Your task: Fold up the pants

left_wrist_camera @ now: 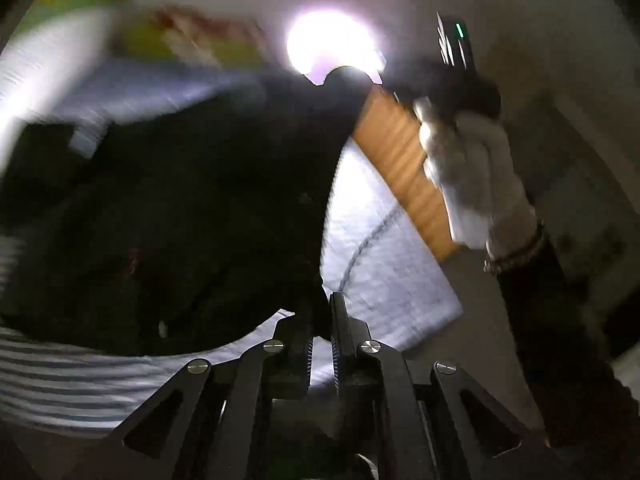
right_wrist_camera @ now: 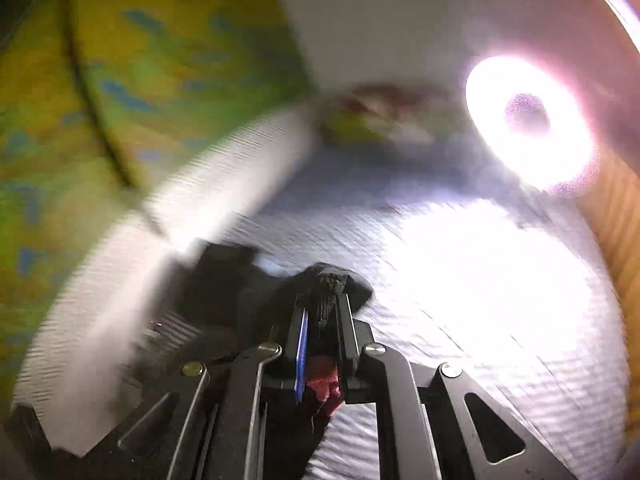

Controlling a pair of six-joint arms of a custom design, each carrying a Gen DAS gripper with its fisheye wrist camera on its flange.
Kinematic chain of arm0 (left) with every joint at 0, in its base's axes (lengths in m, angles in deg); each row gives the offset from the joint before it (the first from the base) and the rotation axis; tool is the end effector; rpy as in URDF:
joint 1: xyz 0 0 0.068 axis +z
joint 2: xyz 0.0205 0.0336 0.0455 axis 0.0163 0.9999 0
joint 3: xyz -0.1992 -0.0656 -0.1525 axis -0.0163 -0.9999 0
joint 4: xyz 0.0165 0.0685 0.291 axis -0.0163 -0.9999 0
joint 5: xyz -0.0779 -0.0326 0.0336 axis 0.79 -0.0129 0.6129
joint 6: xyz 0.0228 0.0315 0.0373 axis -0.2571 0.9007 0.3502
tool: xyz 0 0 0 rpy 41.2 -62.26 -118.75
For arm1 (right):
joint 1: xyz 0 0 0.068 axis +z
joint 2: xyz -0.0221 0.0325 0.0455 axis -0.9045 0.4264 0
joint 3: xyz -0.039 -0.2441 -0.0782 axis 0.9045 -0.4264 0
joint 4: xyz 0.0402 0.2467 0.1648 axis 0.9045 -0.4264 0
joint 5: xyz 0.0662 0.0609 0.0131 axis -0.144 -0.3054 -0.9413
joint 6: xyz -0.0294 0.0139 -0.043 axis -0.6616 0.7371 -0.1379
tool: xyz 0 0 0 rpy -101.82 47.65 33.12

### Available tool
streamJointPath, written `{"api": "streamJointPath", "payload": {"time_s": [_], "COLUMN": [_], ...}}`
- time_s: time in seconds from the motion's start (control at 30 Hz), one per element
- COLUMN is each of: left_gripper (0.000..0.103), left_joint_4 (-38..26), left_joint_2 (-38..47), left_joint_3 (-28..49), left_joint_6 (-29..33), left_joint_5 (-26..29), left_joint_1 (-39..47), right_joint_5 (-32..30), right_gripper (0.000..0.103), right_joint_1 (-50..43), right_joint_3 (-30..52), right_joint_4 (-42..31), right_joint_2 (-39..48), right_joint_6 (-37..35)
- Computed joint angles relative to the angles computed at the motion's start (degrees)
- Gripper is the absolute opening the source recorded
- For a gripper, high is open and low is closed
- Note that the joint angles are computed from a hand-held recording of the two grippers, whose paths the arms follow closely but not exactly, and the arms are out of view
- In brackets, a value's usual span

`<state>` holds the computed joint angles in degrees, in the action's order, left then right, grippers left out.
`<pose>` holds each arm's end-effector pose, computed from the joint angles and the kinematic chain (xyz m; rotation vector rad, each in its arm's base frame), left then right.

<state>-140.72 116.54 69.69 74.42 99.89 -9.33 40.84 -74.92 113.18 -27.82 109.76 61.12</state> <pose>0.2389 -0.0647 0.4580 0.5797 2.4575 -0.8459 0.3304 -0.0439 0.4682 0.0135 2.2899 0.4300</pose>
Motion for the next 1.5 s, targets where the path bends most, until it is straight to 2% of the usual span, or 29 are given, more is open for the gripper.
{"api": "streamJointPath", "payload": {"time_s": [0.07,0.13,0.23,0.37,0.43,0.5,0.53,0.57,0.6,0.67,0.77,0.83,0.9,0.93,1.0,1.1,1.17,1.3,1.4,1.5], "left_gripper": [0.007,0.007,0.006,0.007,0.014,0.034,0.040,0.049,0.051,0.051,0.051,0.051,0.051,0.051,0.051,0.051,0.051,0.051,0.051,0.051], "left_joint_4": [9.06,14.97,20.88,20.88,17.86,16.74,16.00,14.95,15.12,15.71,12.49,8.56,7.27,8.49,9.12,17.26,18.68,18.76,19.19,17.67], "left_joint_2": [0.78,4.44,13.35,24.99,28.25,28.46,27.48,26.33,24.90,19.39,14.87,14.93,16.18,16.52,21.17,28.59,34.74,42.97,43.96,41.50], "left_joint_3": [-7.54,-9.21,-5.84,3.99,6.89,7.04,7.31,6.61,5.17,-0.15,-2.65,-1.48,-1.42,-2.84,-0.34,-0.47,3.99,12.41,12.72,11.84], "left_joint_6": [-7.61,-12.82,-17.54,-15.03,-12.10,-10.25,-10.58,-9.08,-8.50,-6.05,-1.42,3.20,5.75,6.73,9.55,7.20,5.39,1.92,0.27,1.27], "left_joint_5": [-1.83,-1.84,-2.15,-3.45,-0.89,-0.25,-0.89,-0.50,-0.42,-2.89,-6.76,-7.57,-9.22,-10.58,-11.88,-14.60,-13.82,-13.54,-12.42,-9.13], "left_joint_1": [-12.26,-20.30,-29.24,-35.76,-35.96,-34.92,-35.61,-33.89,-32.98,-29.38,-20.16,-10.90,-2.43,1.19,9.46,14.36,18.06,20.88,20.66,21.69], "right_joint_5": [-0.08,0.59,3.44,7.24,9.64,11.93,14.25,15.98,16.69,16.09,15.55,13.88,12.57,12.03,11.43,14.62,17.22,23.05,24.82,24.25], "right_gripper": [0.010,0.010,0.010,0.010,0.011,0.016,0.018,0.020,0.021,0.025,0.029,0.029,0.031,0.031,0.032,0.036,0.040,0.040,0.040,0.040], "right_joint_1": [-8.81,-15.17,-23.28,-28.65,-29.20,-28.41,-27.50,-27.18,-26.71,-26.54,-24.55,-22.16,-18.59,-16.64,-10.69,-1.68,4.31,13.55,15.44,13.32], "right_joint_3": [-10.21,-14.60,-16.67,-16.58,-16.40,-16.18,-17.72,-19.04,-20.24,-22.67,-26.90,-29.48,-32.61,-34.09,-37.07,-39.95,-41.01,-40.54,-40.89,-41.75], "right_joint_4": [0.86,0.91,2.56,5.18,6.06,6.01,7.12,8.50,9.67,11.03,13.67,13.88,15.43,16.41,18.53,22.43,24.68,26.57,26.32,23.70], "right_joint_2": [-2.93,-3.18,-1.10,3.00,5.02,7.21,6.94,6.83,6.44,4.83,0.88,-1.81,-3.65,-4.12,-4.66,-3.53,-1.46,4.98,6.25,2.08], "right_joint_6": [-3.94,-7.97,-12.39,-12.99,-13.92,-13.89,-13.37,-13.15,-12.67,-11.44,-11.16,-11.21,-10.98,-10.74,-9.61,-8.83,-8.48,-8.10,-7.01,-6.96]}}
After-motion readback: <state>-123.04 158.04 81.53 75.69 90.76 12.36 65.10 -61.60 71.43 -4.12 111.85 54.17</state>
